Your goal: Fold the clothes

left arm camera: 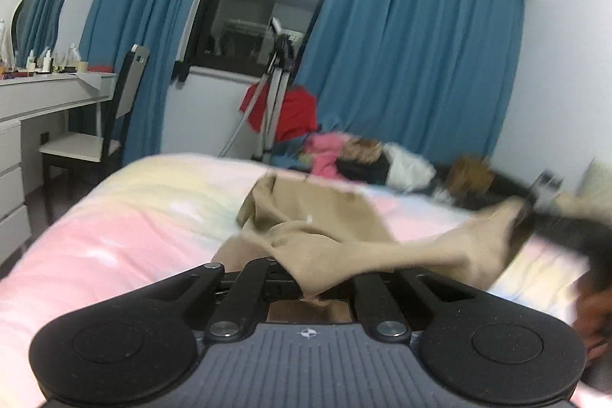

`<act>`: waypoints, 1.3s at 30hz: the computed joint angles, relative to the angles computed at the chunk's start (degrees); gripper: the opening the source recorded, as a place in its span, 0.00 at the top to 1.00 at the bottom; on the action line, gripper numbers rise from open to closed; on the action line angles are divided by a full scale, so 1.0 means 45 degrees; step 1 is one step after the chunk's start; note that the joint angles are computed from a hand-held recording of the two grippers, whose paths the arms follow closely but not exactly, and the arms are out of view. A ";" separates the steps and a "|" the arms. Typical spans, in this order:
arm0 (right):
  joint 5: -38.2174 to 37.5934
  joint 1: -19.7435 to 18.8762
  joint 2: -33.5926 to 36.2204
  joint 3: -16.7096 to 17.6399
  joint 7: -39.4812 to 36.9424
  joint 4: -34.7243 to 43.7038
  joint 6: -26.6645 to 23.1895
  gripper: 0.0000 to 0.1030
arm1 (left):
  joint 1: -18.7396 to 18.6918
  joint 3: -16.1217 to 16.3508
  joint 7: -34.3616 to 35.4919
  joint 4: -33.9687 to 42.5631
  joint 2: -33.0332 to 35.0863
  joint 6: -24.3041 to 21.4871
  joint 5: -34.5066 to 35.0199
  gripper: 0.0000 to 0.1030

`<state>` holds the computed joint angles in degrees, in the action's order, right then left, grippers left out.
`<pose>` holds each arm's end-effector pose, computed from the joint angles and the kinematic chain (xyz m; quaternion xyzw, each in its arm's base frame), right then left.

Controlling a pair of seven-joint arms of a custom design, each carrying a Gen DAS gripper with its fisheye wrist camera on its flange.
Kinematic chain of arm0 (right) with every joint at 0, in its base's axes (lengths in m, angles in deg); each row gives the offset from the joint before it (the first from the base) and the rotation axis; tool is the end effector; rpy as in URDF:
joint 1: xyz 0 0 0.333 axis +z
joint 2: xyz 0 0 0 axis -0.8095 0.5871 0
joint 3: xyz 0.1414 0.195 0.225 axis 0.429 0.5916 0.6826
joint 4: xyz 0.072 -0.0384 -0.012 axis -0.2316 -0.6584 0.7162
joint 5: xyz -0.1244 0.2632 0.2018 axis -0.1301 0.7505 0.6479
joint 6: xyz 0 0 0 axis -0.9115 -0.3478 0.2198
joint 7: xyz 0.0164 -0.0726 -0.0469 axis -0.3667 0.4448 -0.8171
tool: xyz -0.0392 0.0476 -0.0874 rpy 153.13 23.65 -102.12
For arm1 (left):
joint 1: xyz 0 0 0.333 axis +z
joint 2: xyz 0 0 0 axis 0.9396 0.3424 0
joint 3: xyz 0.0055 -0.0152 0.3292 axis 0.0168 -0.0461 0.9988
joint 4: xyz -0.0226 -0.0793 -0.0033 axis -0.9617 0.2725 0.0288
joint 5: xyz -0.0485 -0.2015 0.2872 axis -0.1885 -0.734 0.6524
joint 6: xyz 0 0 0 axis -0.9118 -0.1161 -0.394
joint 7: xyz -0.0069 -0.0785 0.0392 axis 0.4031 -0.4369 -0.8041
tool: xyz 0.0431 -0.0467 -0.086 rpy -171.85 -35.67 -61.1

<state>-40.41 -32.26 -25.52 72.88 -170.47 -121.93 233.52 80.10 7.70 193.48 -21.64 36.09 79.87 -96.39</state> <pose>0.6387 0.2255 0.5254 -0.3856 0.6894 -0.4119 0.4543 0.7476 -0.0783 0.5141 -0.4036 0.6900 -0.5782 0.1634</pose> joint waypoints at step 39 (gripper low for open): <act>1.3311 0.1217 0.2402 -0.1604 -1.1542 0.1347 0.3393 0.87 | 0.0813 -0.2399 0.4877 -0.7028 -0.1807 0.6970 0.7607 0.45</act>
<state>19.49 -26.79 -14.72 65.66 -222.41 -115.87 248.79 83.76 -3.09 215.42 -53.27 27.96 111.24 -62.16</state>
